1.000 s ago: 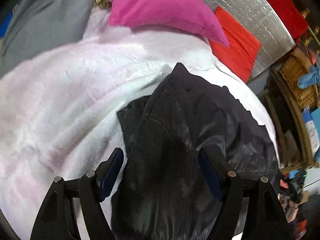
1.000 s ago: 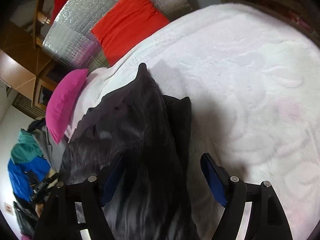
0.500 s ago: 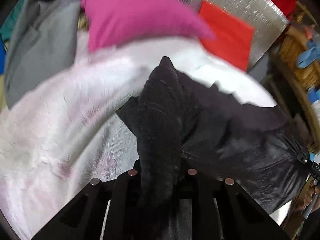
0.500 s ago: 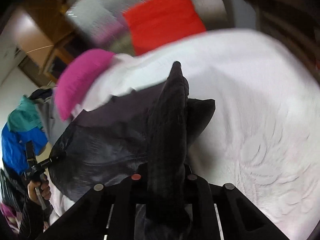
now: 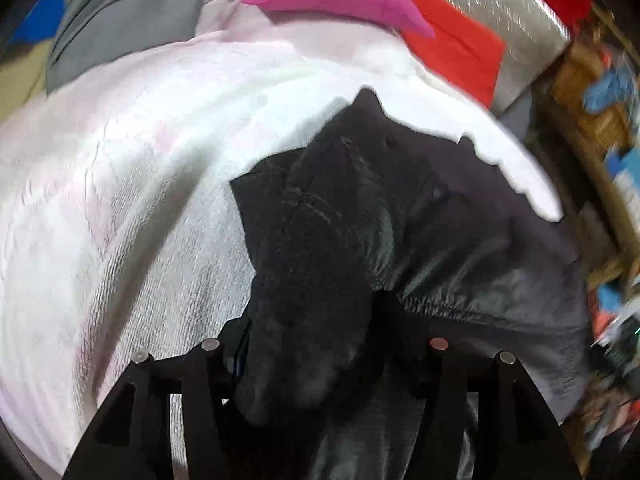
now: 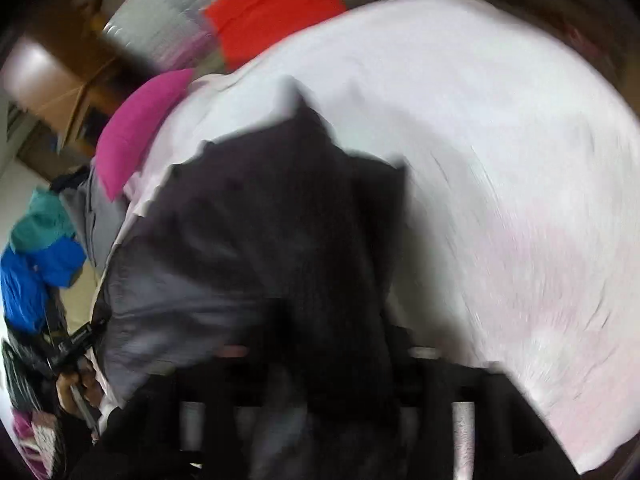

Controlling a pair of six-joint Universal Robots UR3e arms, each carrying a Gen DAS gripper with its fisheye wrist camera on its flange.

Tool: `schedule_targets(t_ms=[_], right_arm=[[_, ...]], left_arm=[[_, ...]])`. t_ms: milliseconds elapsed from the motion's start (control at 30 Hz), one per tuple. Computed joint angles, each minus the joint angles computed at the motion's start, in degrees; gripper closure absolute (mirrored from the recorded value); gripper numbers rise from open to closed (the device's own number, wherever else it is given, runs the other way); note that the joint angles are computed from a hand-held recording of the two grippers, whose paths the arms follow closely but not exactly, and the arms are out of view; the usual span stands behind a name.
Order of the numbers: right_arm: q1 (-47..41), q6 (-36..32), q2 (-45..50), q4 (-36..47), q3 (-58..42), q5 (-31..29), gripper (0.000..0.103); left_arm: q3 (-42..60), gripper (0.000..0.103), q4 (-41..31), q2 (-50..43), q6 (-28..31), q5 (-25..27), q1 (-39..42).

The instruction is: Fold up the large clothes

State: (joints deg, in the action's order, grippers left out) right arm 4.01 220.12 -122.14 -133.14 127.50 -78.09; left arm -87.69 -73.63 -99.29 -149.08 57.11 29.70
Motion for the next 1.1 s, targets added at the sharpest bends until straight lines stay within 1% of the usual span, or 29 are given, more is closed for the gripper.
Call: schedule_targets(t_ms=[33, 67, 100, 133, 167, 200, 233, 267, 367, 467, 500, 533, 567, 600, 633, 700, 733, 767, 800, 833, 867, 933, 967, 1000, 1033, 1067, 1100], right_arm=[[-0.90, -0.41, -2.11, -0.23, 0.83, 0.13, 0.041], [-1.08, -1.58, -2.97, 2.34, -0.73, -0.57, 0.039], [-0.59, -3.18, -2.56, 5.30, -4.37, -2.58, 0.039], [-0.74, -4.05, -2.68, 6.48, -6.44, -3.54, 0.039], [-1.01, -4.35, -2.68, 7.08, -7.99, -4.09, 0.039], [-1.93, -5.21, -1.83, 6.60, -9.85, -4.30, 0.036], [-2.52, -6.46, 0.53, 5.38, -11.74, -4.08, 0.034], [-2.31, -7.01, 2.88, 4.54, -13.16, -4.30, 0.033], [0.53, -10.01, 17.62, 2.19, -22.73, -6.24, 0.033], [1.63, -14.61, 29.40, 4.94, -31.88, -8.81, 0.033], [0.71, -15.87, 31.20, 5.99, -32.73, -7.48, 0.046], [-0.50, -16.73, 32.72, 7.30, -33.67, -5.42, 0.067], [-0.67, -17.38, 34.54, 9.29, -35.87, -5.61, 0.083], [0.15, -18.65, 35.06, 9.04, -37.01, -7.21, 0.090], [1.08, -19.03, 34.22, 7.98, -37.17, -9.29, 0.091], [0.66, -18.57, 31.03, 4.43, -33.30, -10.78, 0.092], [-0.24, -18.50, 31.14, 4.50, -31.89, -11.41, 0.092], [-1.94, -19.05, 30.46, 4.63, -29.93, -10.39, 0.092], [-2.68, -18.63, 31.33, 3.70, -27.93, -9.37, 0.092], [-1.79, -17.42, 32.19, 2.03, -26.78, -10.58, 0.091], [-0.90, -15.75, 32.18, 1.23, -26.66, -12.05, 0.091], [-0.31, -13.55, 30.81, 2.32, -27.08, -13.35, 0.087], [0.39, -12.13, 30.21, 3.41, -27.79, -14.30, 0.076], [0.96, -10.95, 28.81, 4.72, -27.94, -15.64, 0.067], [1.69, -10.20, 26.90, 5.97, -27.99, -16.87, 0.064], [2.60, -9.93, 25.59, 6.37, -28.16, -18.22, 0.053], [4.51, -9.10, 23.65, 7.14, -28.50, -20.56, 0.039]], left_arm=[[3.07, 0.043, -3.08, -0.26, 0.15, 0.42, 0.33], [4.53, 0.044, -3.42, -0.09, 0.33, 0.71, 0.36], [5.51, 0.044, -2.47, 0.81, 0.93, 0.92, 0.59], [6.15, 0.044, -0.62, 1.75, 1.23, 0.68, 0.97], [8.43, 0.044, -0.50, 1.40, 1.55, -0.09, 1.24], [11.51, 0.042, 1.93, -1.35, -0.41, -0.56, 0.28], [15.32, 0.038, 1.52, -3.67, -1.36, -0.85, -0.83], [18.65, 0.037, 0.44, -6.04, -1.61, -0.50, -2.01], [28.15, 0.037, -1.23, -14.34, -2.99, 3.05, -7.91], [39.84, 0.037, -3.47, -24.42, -5.05, 7.55, -13.92], [41.51, 0.041, -2.33, -26.30, -6.13, 10.17, -15.59], [40.78, 0.076, -1.52, -26.15, -6.18, 12.83, -16.45], [41.78, 0.086, -2.27, -26.86, -6.38, 14.84, -17.46], [42.66, 0.088, -2.08, -27.64, -6.76, 14.84, -17.72], [41.13, 0.090, 0.03, -26.79, -6.47, 14.10, -17.35], [36.00, 0.091, 4.69, -24.31, -6.08, 13.36, -16.33], [35.81, 0.090, 5.19, -25.27, -7.01, 13.78, -16.33], [37.09, 0.090, 4.25, -26.89, -7.69, 14.45, -16.64], [36.67, 0.089, 4.80, -27.11, -8.25, 14.43, -16.65], [36.43, 0.089, 5.37, -26.90, -9.27, 14.45, -16.67], [36.59, 0.088, 5.03, -26.48, -10.09, 15.00, -16.79], [36.88, 0.077, 4.10, -25.46, -10.47, 17.27, -17.33], [35.41, 0.077, 4.41, -23.70, -10.21, 17.58, -17.18], [33.23, 0.077, 5.57, -21.88, -9.90, 16.94, -16.72], [29.76, 0.072, 6.95, -18.68, -9.20, 16.12, -15.89], [26.32, 0.067, 8.47, -15.38, -8.69, 15.90, -15.27], [23.08, 0.053, 10.13, -12.56, -8.50, 15.76, -14.84]])
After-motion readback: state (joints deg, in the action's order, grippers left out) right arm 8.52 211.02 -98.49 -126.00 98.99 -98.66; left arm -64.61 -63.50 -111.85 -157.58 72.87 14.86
